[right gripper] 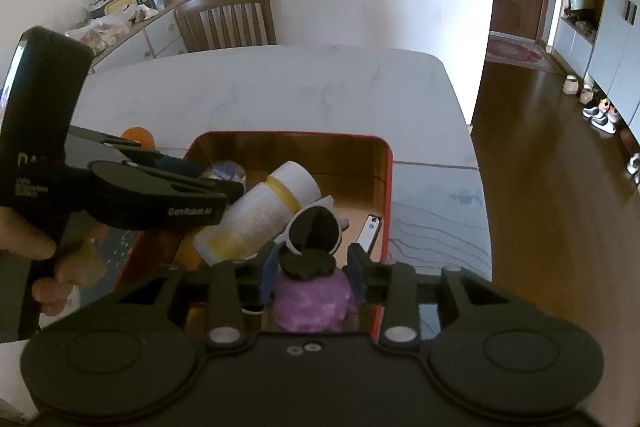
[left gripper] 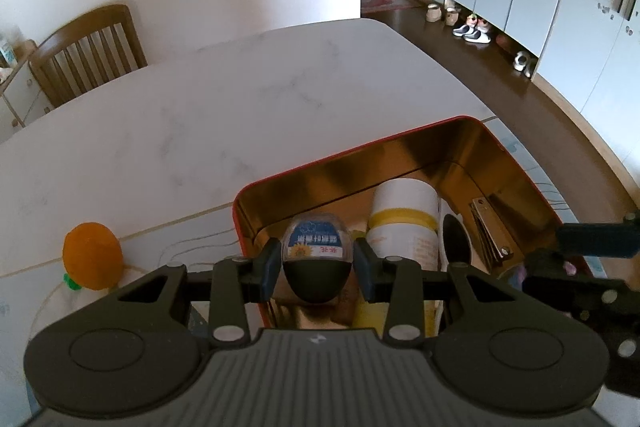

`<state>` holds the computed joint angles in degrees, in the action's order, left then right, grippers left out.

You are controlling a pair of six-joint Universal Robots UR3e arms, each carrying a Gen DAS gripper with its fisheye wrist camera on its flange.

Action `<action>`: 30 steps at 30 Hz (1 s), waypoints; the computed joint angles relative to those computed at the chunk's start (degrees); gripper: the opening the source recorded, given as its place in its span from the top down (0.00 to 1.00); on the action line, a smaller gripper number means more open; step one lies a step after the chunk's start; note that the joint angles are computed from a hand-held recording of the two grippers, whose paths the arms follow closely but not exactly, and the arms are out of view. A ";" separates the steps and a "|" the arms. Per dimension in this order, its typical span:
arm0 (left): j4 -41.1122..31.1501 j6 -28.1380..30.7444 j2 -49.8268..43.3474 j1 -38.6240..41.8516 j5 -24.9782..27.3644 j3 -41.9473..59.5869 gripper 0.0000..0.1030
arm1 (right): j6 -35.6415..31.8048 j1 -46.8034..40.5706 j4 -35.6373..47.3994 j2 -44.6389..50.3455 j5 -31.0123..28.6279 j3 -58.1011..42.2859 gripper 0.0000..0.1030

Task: Organize rigid objects
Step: 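Drop the round case in the tin from left tool while right tool releases hedgehog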

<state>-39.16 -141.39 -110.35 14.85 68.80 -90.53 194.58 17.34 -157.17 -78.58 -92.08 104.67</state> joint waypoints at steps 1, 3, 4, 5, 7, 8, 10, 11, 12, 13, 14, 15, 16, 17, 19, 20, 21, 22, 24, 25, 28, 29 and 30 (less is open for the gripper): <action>-0.50 0.12 0.13 0.21 -0.19 0.14 0.62 | 0.05 0.12 0.01 0.02 -0.07 -0.01 0.63; -1.45 0.35 0.58 0.85 -0.94 0.18 0.61 | 0.41 0.26 -0.15 -0.19 0.03 0.22 0.62; -2.00 0.52 0.96 1.20 -1.44 0.08 0.60 | 0.63 0.36 -0.38 -0.27 0.04 0.38 0.61; -2.60 0.75 1.57 1.68 -2.08 -0.21 0.60 | 0.73 0.42 -0.53 -0.45 0.16 0.57 0.60; -3.18 1.20 2.80 2.34 -3.01 -1.04 0.58 | 0.82 0.64 -0.40 -0.79 0.15 0.68 0.58; -3.50 1.56 3.59 2.77 -3.58 -1.58 0.56 | 0.93 0.84 -0.26 -1.04 -0.01 0.69 0.58; -4.33 2.25 5.41 3.64 -4.74 -2.75 0.53 | 1.07 1.02 -0.09 -1.42 0.18 0.74 0.55; -4.86 2.50 6.23 3.97 -5.17 -3.08 0.52 | 1.32 1.27 0.36 -1.54 -0.07 0.46 0.53; -5.01 2.71 7.19 4.40 -5.45 -3.65 0.51 | 1.51 1.49 0.67 -1.68 -0.26 0.28 0.53; -5.39 2.92 7.99 4.84 -5.75 -3.97 0.51 | 1.58 1.64 0.75 -1.90 -0.11 0.23 0.51; -6.18 3.30 8.73 5.38 -6.18 -4.11 0.51 | 1.66 1.78 0.89 -2.16 0.03 0.20 0.49; -6.93 3.74 9.61 6.00 -6.60 -4.38 0.51 | 1.80 2.03 1.06 -2.32 -0.09 0.11 0.47; -7.14 4.05 10.55 6.59 -6.95 -5.01 0.51 | 2.06 2.46 1.28 -2.45 -0.49 -0.11 0.44; -7.66 4.58 11.55 7.39 -7.42 -5.49 0.51 | 2.28 2.75 1.31 -2.64 -0.70 -0.19 0.42; -9.06 5.59 12.91 8.78 -8.24 -5.73 0.51 | 2.90 3.19 1.03 -3.10 -0.41 -0.25 0.41; -9.93 6.33 13.65 9.63 -8.78 -5.91 0.51 | 3.27 3.32 0.88 -3.32 0.01 -0.31 0.40; -10.54 7.03 14.47 10.54 -9.33 -6.24 0.48 | 3.52 3.57 0.92 -3.44 0.20 -0.56 0.40; -10.98 7.62 15.29 11.45 -9.87 -6.62 0.45 | 3.66 4.10 1.04 -3.40 -0.01 -1.04 0.38; -11.20 8.34 16.88 13.52 -11.12 -7.60 0.43 | 3.80 5.02 1.21 -3.35 -0.42 -1.89 0.37; -11.24 8.50 17.51 14.47 -11.56 -7.90 0.43 | 3.94 5.43 1.48 -3.27 -0.41 -2.43 0.36; -13.18 9.85 18.74 17.65 -13.35 -7.63 0.43 | 4.42 6.87 2.10 -2.45 -1.20 -4.46 0.32; -13.93 10.60 19.06 18.71 -14.00 -7.54 0.43 | 4.61 7.36 2.37 -2.06 -1.45 -5.29 0.29; -14.62 11.53 19.32 19.84 -14.54 -7.40 0.43 | 4.81 7.84 2.65 -1.61 -1.71 -6.15 0.28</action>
<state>-53.78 -129.86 -91.03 34.68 54.26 -97.94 199.38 25.18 -154.51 -80.20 -93.79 98.53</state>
